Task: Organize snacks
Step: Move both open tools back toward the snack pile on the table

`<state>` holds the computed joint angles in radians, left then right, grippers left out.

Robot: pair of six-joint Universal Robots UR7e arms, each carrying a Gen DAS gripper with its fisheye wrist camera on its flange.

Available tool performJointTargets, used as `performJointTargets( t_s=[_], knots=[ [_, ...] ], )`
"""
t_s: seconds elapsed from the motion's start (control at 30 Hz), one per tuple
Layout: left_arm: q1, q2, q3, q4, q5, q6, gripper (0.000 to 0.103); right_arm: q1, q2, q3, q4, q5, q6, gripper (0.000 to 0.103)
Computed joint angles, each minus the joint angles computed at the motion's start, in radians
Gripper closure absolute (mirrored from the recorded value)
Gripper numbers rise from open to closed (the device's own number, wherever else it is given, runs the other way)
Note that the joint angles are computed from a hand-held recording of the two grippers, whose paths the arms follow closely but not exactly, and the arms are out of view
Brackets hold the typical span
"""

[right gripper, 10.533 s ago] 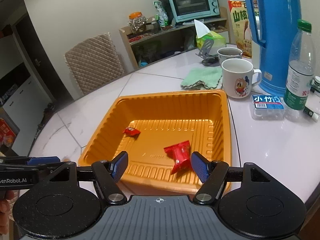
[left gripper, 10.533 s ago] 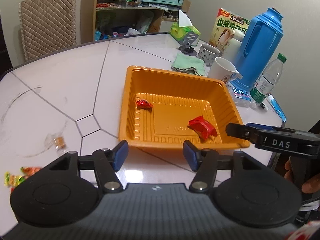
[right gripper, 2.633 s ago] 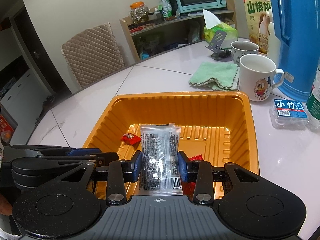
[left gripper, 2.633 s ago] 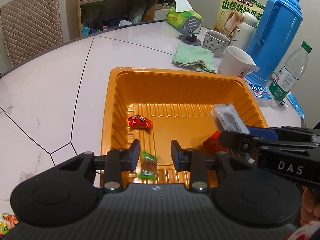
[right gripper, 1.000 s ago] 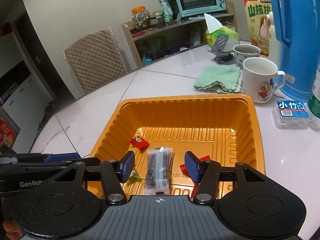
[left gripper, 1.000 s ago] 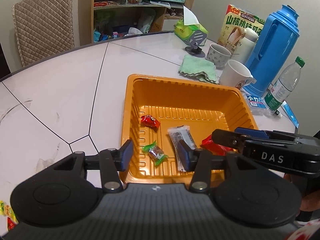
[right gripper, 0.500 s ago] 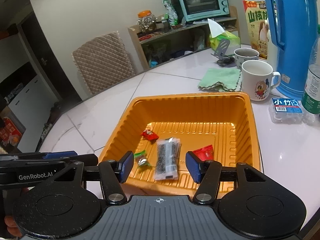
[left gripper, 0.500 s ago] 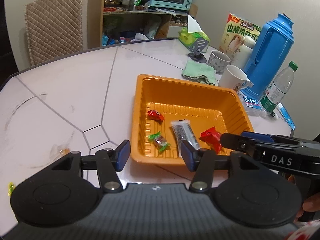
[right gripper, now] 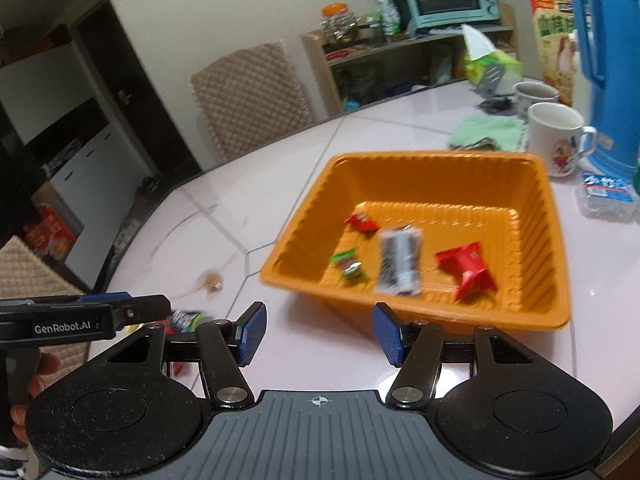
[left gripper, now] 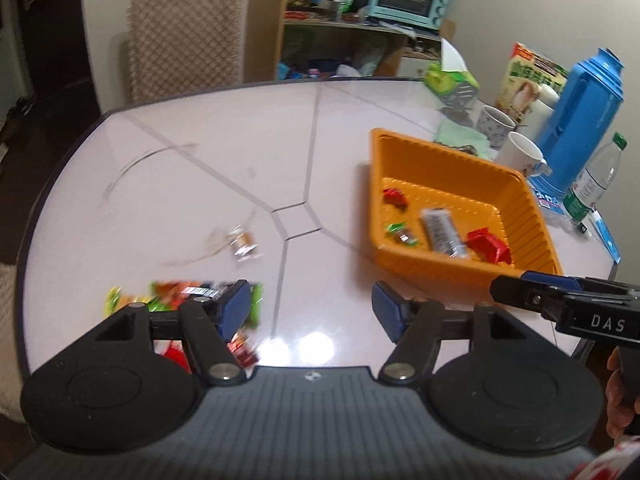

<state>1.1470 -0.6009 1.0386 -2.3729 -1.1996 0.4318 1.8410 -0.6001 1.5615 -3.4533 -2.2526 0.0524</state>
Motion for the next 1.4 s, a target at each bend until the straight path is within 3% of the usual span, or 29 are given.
performJointTargets(
  t_s=[0.53,0.83,1.07,1.4],
  knots=[
    [0.064,-0.1,0.073,-0.025,0.116,-0.067,0.038,0.005,0.09,-0.108,0.155,0.113,-0.029,0.044],
    [0.094,-0.113,0.079,-0.046,0.135,-0.07,0.038,0.004,0.158,-0.213,0.259,0.169,-0.049,0.044],
    [0.112,-0.098,0.042,-0.029,0.13,-0.084,0.038,0.004,0.225,-0.339,0.357,0.231,-0.063,0.044],
    [0.131,-0.049,-0.045,0.0,0.136,-0.083,0.039,-0.001,0.337,-0.557,0.522,0.259,-0.024,0.044]
  ],
)
